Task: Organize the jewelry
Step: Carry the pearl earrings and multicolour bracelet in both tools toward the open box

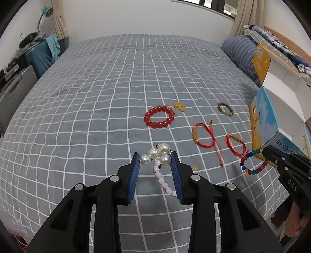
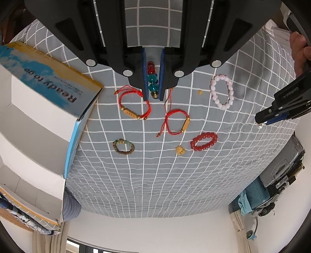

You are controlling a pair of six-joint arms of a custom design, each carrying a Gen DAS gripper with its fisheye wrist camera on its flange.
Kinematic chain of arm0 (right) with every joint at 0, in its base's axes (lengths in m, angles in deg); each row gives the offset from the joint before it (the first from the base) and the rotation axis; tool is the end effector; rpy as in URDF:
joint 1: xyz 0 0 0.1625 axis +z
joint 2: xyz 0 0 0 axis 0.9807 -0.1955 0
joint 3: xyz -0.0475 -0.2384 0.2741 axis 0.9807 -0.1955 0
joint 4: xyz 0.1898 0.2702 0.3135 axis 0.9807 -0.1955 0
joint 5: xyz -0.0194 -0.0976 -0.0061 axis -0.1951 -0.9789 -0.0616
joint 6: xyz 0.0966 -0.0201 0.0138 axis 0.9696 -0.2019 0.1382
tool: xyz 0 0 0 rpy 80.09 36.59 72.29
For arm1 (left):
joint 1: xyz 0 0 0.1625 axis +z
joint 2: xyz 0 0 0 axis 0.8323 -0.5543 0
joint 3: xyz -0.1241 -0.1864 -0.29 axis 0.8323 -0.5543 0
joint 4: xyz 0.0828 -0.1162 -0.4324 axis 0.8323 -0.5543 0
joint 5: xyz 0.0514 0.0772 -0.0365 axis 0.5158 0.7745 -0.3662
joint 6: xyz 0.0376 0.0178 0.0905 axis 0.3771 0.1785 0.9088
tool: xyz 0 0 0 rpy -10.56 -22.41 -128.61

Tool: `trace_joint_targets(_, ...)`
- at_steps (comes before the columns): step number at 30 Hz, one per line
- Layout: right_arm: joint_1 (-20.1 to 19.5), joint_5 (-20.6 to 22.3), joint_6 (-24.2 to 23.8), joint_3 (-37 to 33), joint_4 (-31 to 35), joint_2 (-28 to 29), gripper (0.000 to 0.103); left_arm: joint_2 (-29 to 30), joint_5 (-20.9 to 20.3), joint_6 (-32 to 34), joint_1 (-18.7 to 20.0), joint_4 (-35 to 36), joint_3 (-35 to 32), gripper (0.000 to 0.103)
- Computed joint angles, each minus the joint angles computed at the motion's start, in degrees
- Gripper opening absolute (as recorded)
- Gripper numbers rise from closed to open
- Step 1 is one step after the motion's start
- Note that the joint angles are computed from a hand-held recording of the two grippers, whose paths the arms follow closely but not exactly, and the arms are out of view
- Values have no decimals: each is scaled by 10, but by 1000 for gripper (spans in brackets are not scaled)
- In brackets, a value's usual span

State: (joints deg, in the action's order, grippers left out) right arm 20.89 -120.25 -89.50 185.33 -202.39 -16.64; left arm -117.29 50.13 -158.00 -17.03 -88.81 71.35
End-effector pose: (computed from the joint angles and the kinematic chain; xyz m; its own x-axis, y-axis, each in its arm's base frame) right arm 0.2020 -0.6196 0.2170 -0.6295 -0.5232 0.5744 -0.7183 0.6738 -0.1735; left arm -0.3036 -0.5351 0.1481 -0.6806 -0.3798 -0.6265 0.1961 0.7295 -0.6553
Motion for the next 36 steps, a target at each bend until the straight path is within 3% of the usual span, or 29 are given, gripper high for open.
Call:
trace_joint_targets(14,11,-4,7,-46,0,7,9,23,2,46,-5,-22,-45,32)
trace_joint_targets(26,11,-10,7,-92,-19,6,9,67,-2,142,1,-98,-98,32)
trace_joint_targets(36,0,-9,26,-144,8,2,9,143,-17,260,4,-167,-187,32)
